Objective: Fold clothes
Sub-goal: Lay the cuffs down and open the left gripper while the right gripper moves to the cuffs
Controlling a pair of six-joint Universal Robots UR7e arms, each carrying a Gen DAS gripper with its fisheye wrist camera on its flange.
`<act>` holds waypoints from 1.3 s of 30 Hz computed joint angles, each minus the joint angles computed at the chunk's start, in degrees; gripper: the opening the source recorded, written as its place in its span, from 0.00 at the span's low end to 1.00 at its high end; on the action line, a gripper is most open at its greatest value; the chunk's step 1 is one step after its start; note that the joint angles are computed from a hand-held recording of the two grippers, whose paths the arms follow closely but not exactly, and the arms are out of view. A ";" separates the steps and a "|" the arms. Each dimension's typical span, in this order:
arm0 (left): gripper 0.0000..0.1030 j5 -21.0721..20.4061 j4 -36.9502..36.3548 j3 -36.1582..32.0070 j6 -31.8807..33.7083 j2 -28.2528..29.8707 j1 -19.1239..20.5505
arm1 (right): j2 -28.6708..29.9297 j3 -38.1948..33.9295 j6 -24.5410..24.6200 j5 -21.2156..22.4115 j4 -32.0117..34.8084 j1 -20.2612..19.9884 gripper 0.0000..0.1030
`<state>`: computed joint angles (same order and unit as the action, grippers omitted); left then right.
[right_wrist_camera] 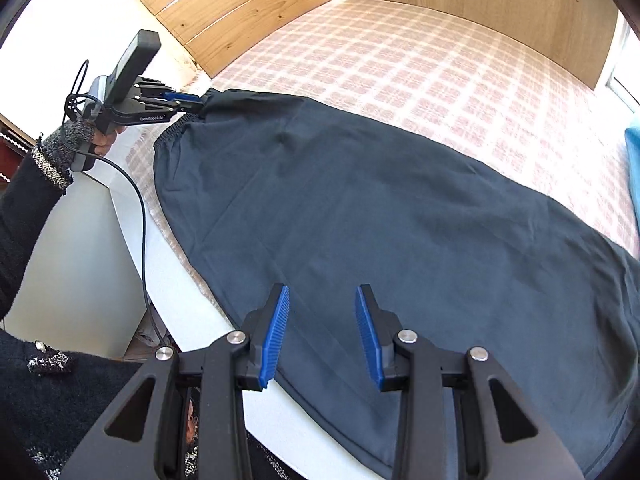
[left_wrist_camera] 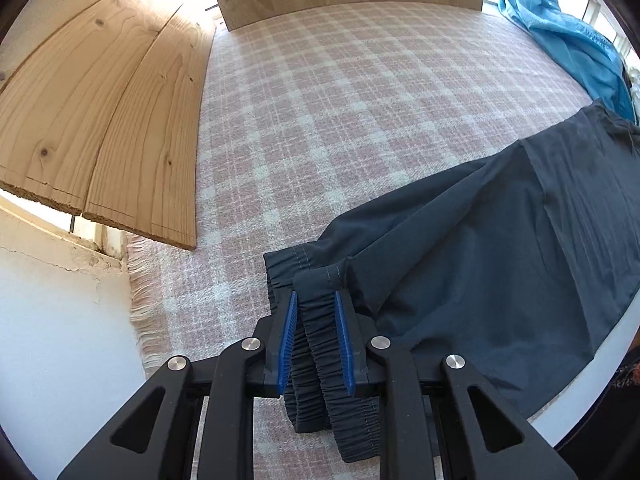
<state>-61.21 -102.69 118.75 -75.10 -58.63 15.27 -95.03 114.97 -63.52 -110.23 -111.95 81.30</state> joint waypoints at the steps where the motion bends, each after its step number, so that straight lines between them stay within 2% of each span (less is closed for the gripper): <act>1: 0.14 0.68 -0.48 0.25 0.52 0.06 -0.24 | 0.16 0.15 -0.22 0.15 0.01 0.36 0.33; 2: 0.04 1.12 0.06 0.11 0.08 0.01 -0.45 | 0.32 0.30 -0.40 -0.05 -0.04 0.54 0.33; 3: 0.00 1.50 0.81 -0.12 -0.53 -0.05 -0.65 | 0.49 0.48 -0.58 -0.23 -0.15 0.70 0.33; 5: 0.00 3.06 1.36 -0.12 -1.73 -1.11 -1.57 | 1.11 0.71 -0.49 -0.51 -0.94 0.65 0.33; 8: 0.00 7.07 8.65 -2.29 -5.65 -1.65 -2.50 | 2.21 0.23 0.63 -0.81 -1.43 0.47 0.33; 9: 0.00 7.73 8.87 -2.21 -5.86 -2.33 -2.19 | 2.77 -0.10 1.46 -0.51 -1.32 0.50 0.33; 13: 0.00 3.69 7.33 -0.58 -4.59 -3.09 1.49 | 4.72 -0.93 3.71 1.83 1.34 2.32 0.33; 15: 0.04 1.39 2.89 1.81 -5.54 -4.64 0.99 | 5.37 -0.69 3.91 3.26 2.27 3.73 0.33; 16: 0.11 0.85 1.46 2.65 -6.55 -5.34 0.17 | 5.73 -0.54 3.97 3.97 2.64 4.44 0.33; 17: 0.22 0.37 0.19 3.41 -7.63 -6.00 -0.71 | 6.15 0.00 3.82 4.52 2.56 5.23 0.33; 19: 0.34 -0.84 0.67 3.62 -9.30 -6.28 -2.11 | 7.79 0.84 4.83 5.51 2.45 6.83 0.34; 24: 0.36 -2.19 2.82 3.22 -11.54 -7.23 -3.25 | 15.03 1.95 9.70 10.32 0.96 11.48 0.34; 27: 0.36 -2.50 4.86 2.98 -13.35 -8.02 -4.45 | 19.92 2.61 12.05 12.13 -3.23 15.08 0.34; 29: 0.36 -3.18 3.46 3.74 -13.06 -8.71 -5.38 | 23.34 2.00 13.95 11.05 -4.62 17.39 0.34; 32: 0.36 -5.34 -1.18 5.56 -12.94 -8.92 -7.40 | 26.95 1.80 18.78 5.89 -9.64 20.52 0.34; 34: 0.36 -6.84 -3.82 6.16 -13.25 -7.75 -8.41 | 28.58 1.29 21.22 4.70 -11.05 21.28 0.34; 37: 0.36 -7.87 -10.08 8.15 -12.60 -6.12 -8.83 | 30.28 1.67 21.90 2.51 -12.42 21.73 0.38; 39: 0.35 -8.26 -10.64 8.39 -12.80 -4.51 -8.20 | 31.38 1.91 22.33 1.19 -13.32 21.97 0.38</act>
<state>-69.46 -113.33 127.14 -87.90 -63.14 7.07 -63.65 116.88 -41.19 -109.04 -125.26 103.27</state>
